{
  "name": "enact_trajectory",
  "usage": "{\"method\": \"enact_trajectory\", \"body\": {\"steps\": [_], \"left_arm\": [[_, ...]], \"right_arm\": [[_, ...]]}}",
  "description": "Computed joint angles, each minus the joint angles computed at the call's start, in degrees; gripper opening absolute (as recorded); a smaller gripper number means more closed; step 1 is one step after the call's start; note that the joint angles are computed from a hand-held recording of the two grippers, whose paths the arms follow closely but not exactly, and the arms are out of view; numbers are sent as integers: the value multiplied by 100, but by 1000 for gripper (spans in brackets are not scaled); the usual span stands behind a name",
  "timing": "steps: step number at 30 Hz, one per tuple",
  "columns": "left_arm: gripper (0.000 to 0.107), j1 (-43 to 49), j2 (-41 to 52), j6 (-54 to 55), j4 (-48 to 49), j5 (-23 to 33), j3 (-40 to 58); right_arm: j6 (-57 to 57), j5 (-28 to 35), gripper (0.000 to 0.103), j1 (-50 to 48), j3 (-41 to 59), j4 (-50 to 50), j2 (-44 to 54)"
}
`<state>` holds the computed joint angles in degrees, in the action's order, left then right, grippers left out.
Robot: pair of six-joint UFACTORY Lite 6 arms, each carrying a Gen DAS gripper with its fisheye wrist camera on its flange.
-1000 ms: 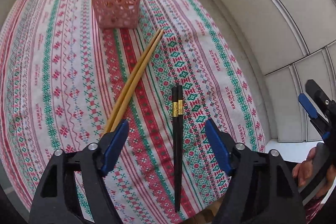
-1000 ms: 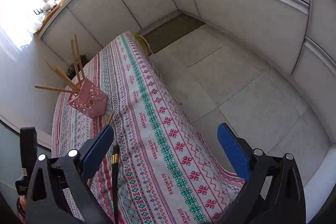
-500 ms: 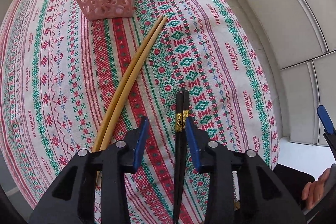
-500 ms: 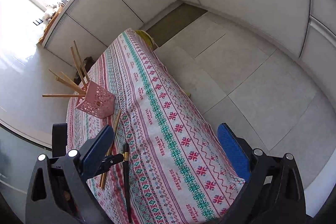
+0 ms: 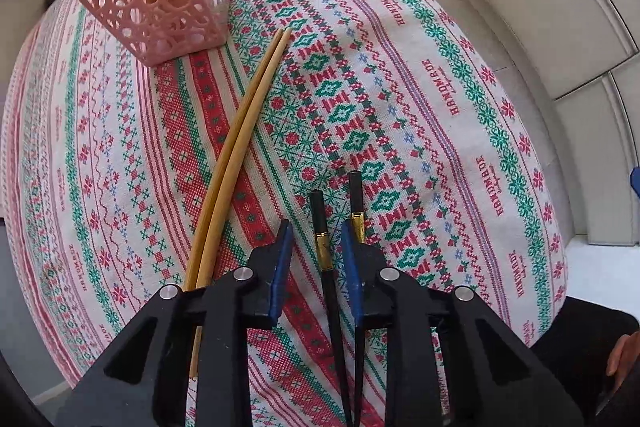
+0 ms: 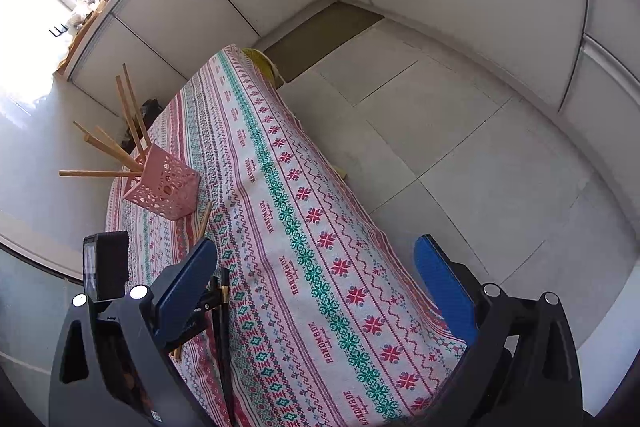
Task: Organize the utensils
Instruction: 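Close the left tool on a black chopstick while the right tool grasps another black chopstick, then lift both black chopsticks over the pink basket and open both tools to release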
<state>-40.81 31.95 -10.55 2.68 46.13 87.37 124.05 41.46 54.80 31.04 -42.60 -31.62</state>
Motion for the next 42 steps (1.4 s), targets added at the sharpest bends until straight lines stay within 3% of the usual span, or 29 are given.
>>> {"method": "enact_trajectory", "body": {"steps": [3, 7, 9, 11, 15, 20, 22, 23, 24, 25, 26, 28, 30, 36, 42], "left_arm": [[8, 162, -485, 42, -197, -744, -871], [6, 771, -1721, 893, -1027, -1894, -2574], [6, 1176, -2548, 1851, -1898, -2152, -3334], [6, 1451, -3331, 2186, -2095, -2359, -3875], [6, 1726, -4458, 2570, -2318, -2483, -4349], [6, 2327, -4817, 3518, -2924, -2229, -4253], [6, 2401, -4982, 3273, -2712, -2003, -4066], [6, 2491, -5060, 3334, -2745, -1932, -4027], [6, 2613, -5159, 3463, -2831, -1801, -3973], [6, 2699, -5220, 3593, -2938, -1746, -3956], [6, 2724, -5307, 3560, -2916, -1738, -3959], [6, 2624, -5686, 3007, -2430, -1596, -3902], [6, 2439, -5947, 2423, -1906, -1732, -3926], [6, 1518, -6509, -164, 479, -2013, -3901], [6, 657, -6626, -1747, 1897, -1638, -3635]], "right_arm": [[-488, -116, 96, -110, 360, 296, 580], [-1579, -415, 95, -177, 1351, 795, 1953], [-2024, -346, 90, -111, 2086, 964, 2753], [-2626, -281, 76, -120, 2845, 1301, 3550], [-3261, -126, 70, -160, 4103, 1912, 4927], [-4130, 354, 67, -247, 5627, 2567, 6273], [-4334, 521, 55, -218, 6081, 2745, 6749], [-4179, 753, 37, -114, 6316, 2498, 6894], [-4036, 893, 36, -36, 6420, 2338, 6978], [-3904, 823, 27, 6, 6327, 2257, 6927], [-3769, 657, 9, 29, 6108, 2185, 6781], [-3237, 62, 7, 75, 5330, 1957, 6245], [-2209, 137, 7, 412, 4821, 957, 5751], [-75, 1753, 7, 1926, 4059, -1165, 4337], [98, 2871, 7, 2678, 3999, -1612, 3424]]}}
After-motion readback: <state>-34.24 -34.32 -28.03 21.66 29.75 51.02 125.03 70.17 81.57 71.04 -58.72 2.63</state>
